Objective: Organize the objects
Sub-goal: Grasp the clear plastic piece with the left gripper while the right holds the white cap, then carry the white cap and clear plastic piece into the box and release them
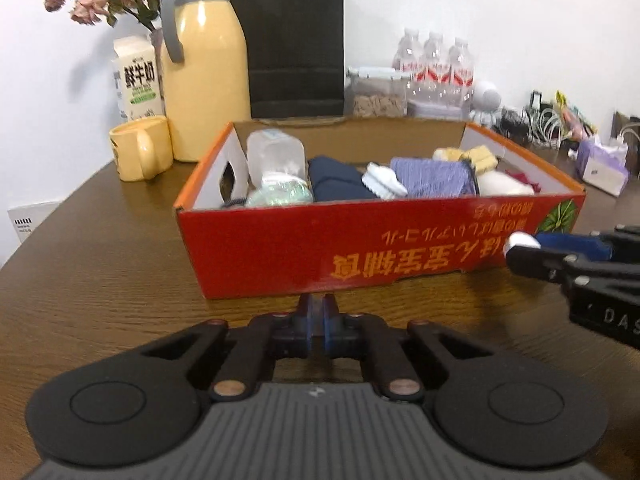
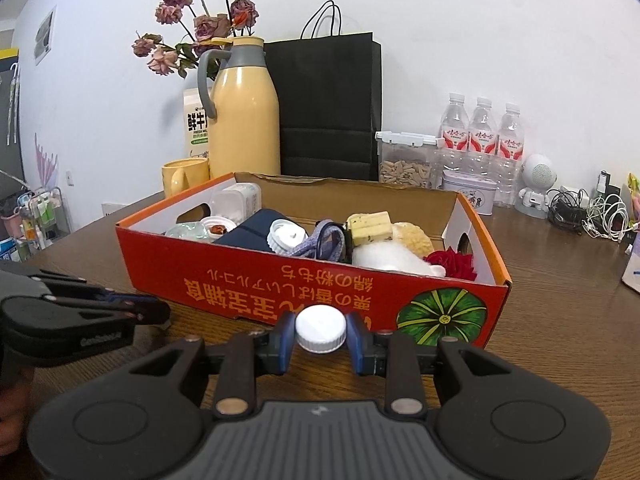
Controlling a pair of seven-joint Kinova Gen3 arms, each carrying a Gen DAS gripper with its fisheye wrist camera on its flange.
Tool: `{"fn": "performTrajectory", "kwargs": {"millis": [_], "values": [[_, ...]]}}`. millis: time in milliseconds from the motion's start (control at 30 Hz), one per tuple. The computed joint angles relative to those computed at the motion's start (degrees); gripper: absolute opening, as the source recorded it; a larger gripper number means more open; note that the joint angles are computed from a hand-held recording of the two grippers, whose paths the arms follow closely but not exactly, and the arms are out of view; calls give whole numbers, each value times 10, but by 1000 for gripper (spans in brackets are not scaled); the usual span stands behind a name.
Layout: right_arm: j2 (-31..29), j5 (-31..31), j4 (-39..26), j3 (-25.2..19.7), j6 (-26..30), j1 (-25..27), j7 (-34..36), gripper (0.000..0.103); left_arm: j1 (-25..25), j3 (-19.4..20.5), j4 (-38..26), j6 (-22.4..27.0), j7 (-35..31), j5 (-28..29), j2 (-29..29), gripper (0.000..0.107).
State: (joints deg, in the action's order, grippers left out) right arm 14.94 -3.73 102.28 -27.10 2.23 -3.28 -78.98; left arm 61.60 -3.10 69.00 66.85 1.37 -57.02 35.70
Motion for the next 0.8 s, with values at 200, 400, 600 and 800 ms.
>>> {"fn": "performTrajectory", "kwargs": {"millis": [200,400,600,800], "values": [[0,2,0,0,0,0,1,27,6,-4,13,-8,21,-18,-6,5],[3,6,5,-29,-11,24,3,27,14,-2,25,-9,45,-42,-10,5],[1,34,16,-81,-35,71,-19,27,29,-4,30,-1,72,-81,-12,5],[-9,78,10,-85,-55,77,-56,27,27,-1,9,-9,66,-116,-16,5]]}}
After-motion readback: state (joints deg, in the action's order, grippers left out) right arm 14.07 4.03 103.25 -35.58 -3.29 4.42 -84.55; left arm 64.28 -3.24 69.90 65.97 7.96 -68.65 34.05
